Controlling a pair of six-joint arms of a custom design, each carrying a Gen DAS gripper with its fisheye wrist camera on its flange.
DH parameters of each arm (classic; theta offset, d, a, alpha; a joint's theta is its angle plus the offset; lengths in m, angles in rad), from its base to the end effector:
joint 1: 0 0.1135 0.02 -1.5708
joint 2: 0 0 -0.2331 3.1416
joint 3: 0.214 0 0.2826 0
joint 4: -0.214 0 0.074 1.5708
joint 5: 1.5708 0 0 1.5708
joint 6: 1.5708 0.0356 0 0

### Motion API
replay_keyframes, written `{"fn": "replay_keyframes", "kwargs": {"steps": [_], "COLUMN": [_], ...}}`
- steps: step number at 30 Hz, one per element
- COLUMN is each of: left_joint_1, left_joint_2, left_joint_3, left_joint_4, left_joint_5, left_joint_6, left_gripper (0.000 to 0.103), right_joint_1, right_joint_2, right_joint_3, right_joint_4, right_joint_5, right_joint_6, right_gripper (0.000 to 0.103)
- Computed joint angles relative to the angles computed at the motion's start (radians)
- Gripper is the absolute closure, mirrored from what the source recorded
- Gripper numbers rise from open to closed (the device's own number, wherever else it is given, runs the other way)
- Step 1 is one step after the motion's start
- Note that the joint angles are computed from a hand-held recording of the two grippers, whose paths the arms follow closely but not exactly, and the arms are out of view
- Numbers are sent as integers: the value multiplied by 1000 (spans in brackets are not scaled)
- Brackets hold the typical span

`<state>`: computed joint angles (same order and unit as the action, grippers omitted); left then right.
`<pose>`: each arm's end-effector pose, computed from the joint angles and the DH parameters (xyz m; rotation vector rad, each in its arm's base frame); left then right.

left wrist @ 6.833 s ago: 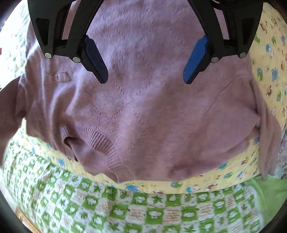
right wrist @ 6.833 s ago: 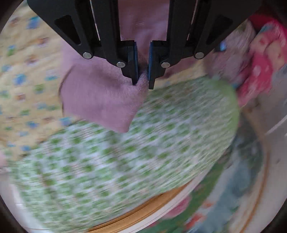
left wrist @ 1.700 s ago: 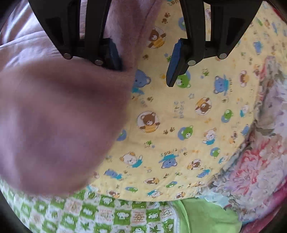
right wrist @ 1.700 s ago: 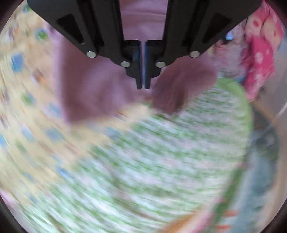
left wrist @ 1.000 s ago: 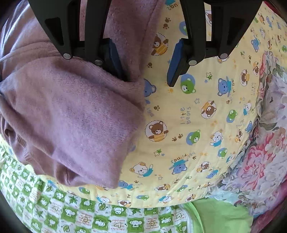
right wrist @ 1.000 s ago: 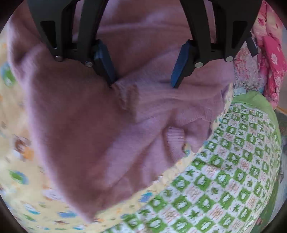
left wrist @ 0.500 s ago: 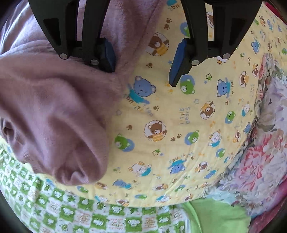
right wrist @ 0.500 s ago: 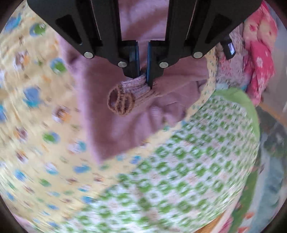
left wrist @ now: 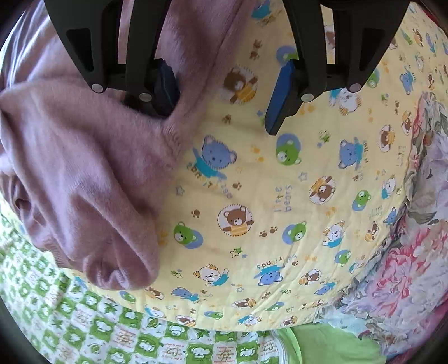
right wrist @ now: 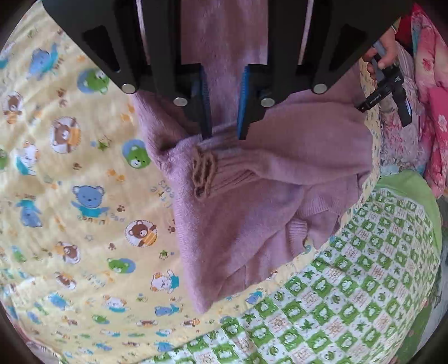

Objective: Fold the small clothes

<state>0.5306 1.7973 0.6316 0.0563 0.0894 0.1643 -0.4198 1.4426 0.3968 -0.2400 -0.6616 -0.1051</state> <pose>0.2475 0.1415 0.0125 -0.4597 2.6366 0.1015 0.2000 -0.0653 0.0378 0.2808 2.5867 0.7651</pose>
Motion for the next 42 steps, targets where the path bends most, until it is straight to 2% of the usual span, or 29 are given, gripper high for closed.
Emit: {"fn": "replay_keyframes", "kwargs": {"steps": [1,3,5,7,9,11,13,16,18,22,24,26,29,30,31,32,33,35,38,40,42], "left_joint_1": [22,89,161,209,196,162,134,130,152,199,197,201,175,159,133,111,106,132,170,176,152], "left_joint_2": [-30,-101,-197,-286,-291,-201,-115,27,81,144,161,166,158,151,141,129,128,129,67,37,34], "left_joint_3": [-20,-50,-75,-86,-66,-8,32,104,133,174,182,184,175,167,157,148,147,145,93,69,55], "left_joint_4": [-17,-88,-202,-328,-401,-437,-414,-370,-351,-338,-315,-297,-243,-219,-188,-168,-164,-162,-137,-126,-107], "left_joint_5": [25,104,207,328,375,431,440,452,500,579,591,590,552,526,484,435,418,441,454,444,385], "left_joint_6": [29,91,138,187,172,96,22,-87,-119,-144,-178,-200,-244,-258,-278,-281,-266,-237,-167,-130,-101], "left_gripper": [44,44,46,45,41,41,41,41,41,40,40,40,42,51,59,79,92,95,97,97,97], "right_joint_1": [-3,-5,64,193,324,491,640,778,832,902,913,917,926,931,931,934,931,925,905,915,935], "right_joint_2": [-43,-144,-206,-207,-173,-35,92,299,421,648,718,775,815,823,821,819,818,799,795,831,887], "right_joint_3": [-21,-51,-49,-18,20,133,264,488,637,917,978,1019,1054,1068,1071,1075,1084,1081,1106,1187,1283], "right_joint_4": [-12,-52,-63,-22,79,192,246,265,214,50,58,90,106,101,95,95,84,108,194,168,133], "right_joint_5": [-1,-30,-84,-119,-148,-181,-146,-134,-138,-77,-73,-118,-123,-110,-100,-88,-83,-64,-93,-62,0], "right_joint_6": [-6,-12,24,103,203,305,361,425,427,397,420,456,481,473,458,442,425,413,426,396,371], "right_gripper": [65,64,64,64,64,64,64,64,64,64,64,64,64,67,89,100,99,99,100,103,103]}}
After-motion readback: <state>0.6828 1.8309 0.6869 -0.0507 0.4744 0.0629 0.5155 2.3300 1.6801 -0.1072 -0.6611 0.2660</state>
